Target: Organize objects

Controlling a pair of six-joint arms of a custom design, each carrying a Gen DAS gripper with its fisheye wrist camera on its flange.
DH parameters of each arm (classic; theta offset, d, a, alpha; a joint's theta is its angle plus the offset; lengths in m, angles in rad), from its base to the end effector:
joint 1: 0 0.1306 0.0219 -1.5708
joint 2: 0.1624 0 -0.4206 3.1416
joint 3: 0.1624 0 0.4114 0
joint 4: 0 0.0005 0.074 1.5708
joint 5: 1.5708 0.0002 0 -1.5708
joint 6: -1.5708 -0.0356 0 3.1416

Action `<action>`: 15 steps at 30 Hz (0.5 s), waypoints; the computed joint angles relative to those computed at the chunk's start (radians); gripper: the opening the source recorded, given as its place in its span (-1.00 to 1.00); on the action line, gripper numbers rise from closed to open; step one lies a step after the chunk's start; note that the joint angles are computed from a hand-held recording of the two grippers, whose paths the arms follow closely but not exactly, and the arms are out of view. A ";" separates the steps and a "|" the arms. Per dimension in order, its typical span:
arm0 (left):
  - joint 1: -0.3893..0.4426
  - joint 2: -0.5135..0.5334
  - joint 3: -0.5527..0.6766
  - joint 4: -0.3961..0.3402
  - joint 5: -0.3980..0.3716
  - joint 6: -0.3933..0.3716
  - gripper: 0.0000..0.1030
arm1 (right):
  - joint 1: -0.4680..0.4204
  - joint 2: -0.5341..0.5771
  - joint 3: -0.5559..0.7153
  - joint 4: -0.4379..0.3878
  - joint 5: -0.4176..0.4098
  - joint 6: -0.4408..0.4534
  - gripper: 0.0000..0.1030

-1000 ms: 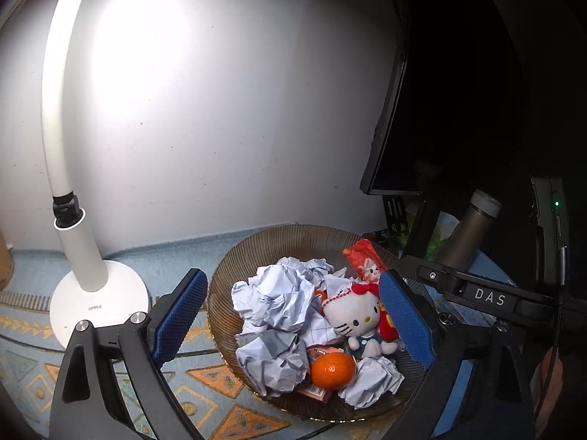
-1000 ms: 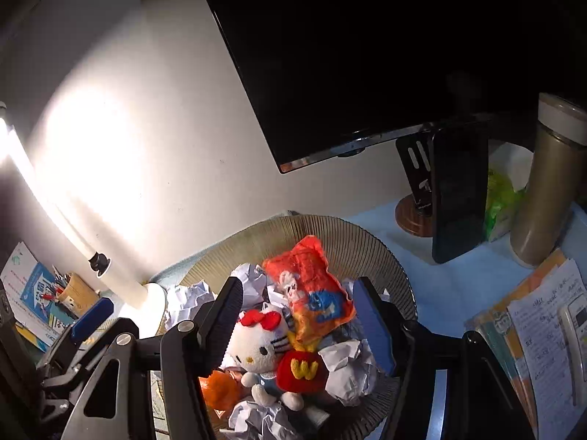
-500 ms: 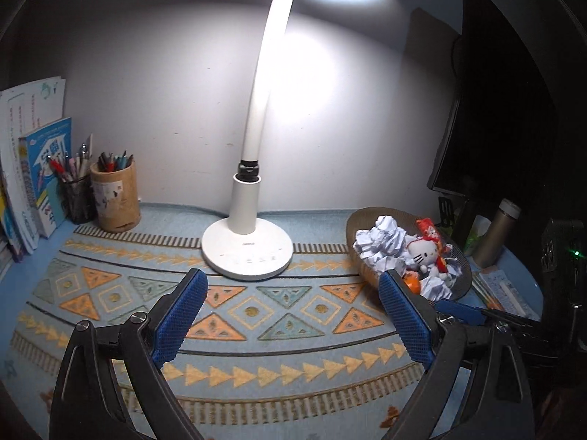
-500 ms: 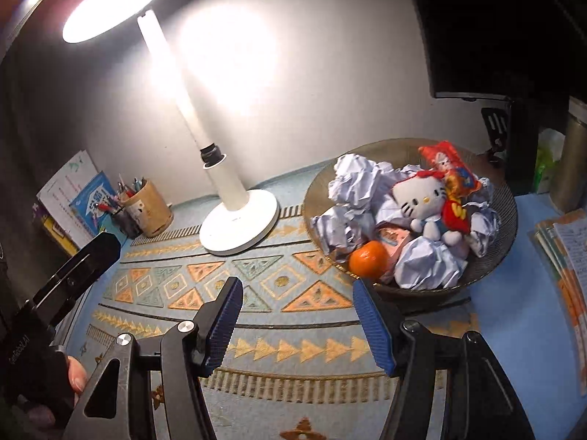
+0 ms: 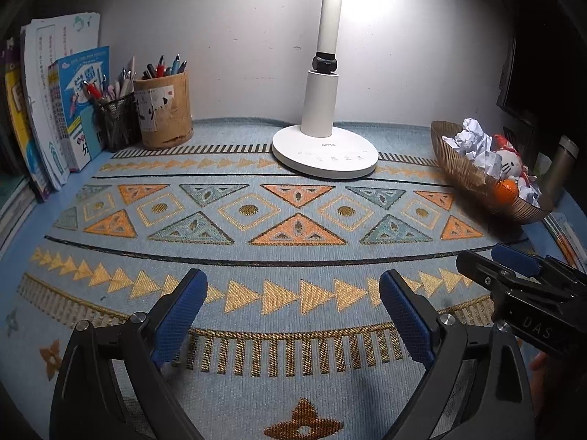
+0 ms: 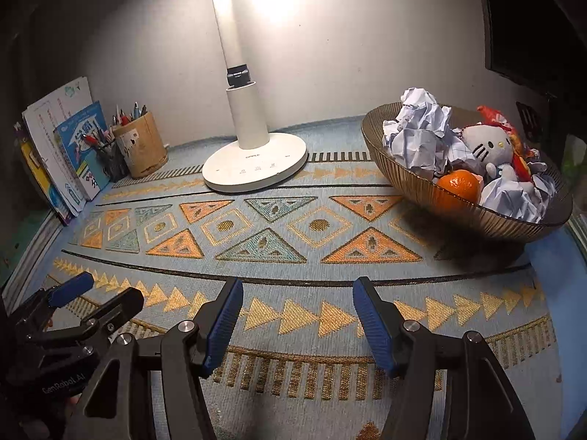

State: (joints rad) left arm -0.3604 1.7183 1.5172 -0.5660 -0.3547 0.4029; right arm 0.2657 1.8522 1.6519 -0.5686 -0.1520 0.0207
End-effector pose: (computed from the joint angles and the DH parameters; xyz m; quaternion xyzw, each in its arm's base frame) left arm 0.5941 -0.2112 0.3743 -0.0882 0.9042 0.0073 0.4178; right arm 0.6587 0.1843 0.3525 -0.1603 0.9044 0.1169 0.3777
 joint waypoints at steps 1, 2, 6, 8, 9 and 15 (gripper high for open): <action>0.002 0.005 0.007 -0.019 0.008 0.008 0.85 | 0.001 0.007 0.008 -0.009 0.005 0.000 0.18; 0.005 0.012 0.015 -0.037 0.016 0.019 0.85 | 0.002 0.004 0.004 0.001 0.012 -0.002 0.18; 0.011 0.010 0.011 -0.041 0.017 0.045 0.85 | 0.010 0.002 -0.002 0.002 0.030 0.021 0.18; 0.011 0.006 0.005 -0.037 0.012 0.051 0.85 | 0.014 -0.004 -0.010 0.010 0.037 0.034 0.18; 0.013 0.006 0.006 -0.039 0.013 0.054 0.85 | 0.016 -0.005 -0.012 0.012 0.042 0.039 0.18; 0.024 0.008 0.009 -0.056 0.036 0.089 0.85 | 0.020 -0.007 -0.016 0.016 0.057 0.047 0.21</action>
State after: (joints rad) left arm -0.3368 1.7265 1.5265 -0.6220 -0.3182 0.4924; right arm 0.2858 1.8457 1.6361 -0.5531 -0.0955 0.0678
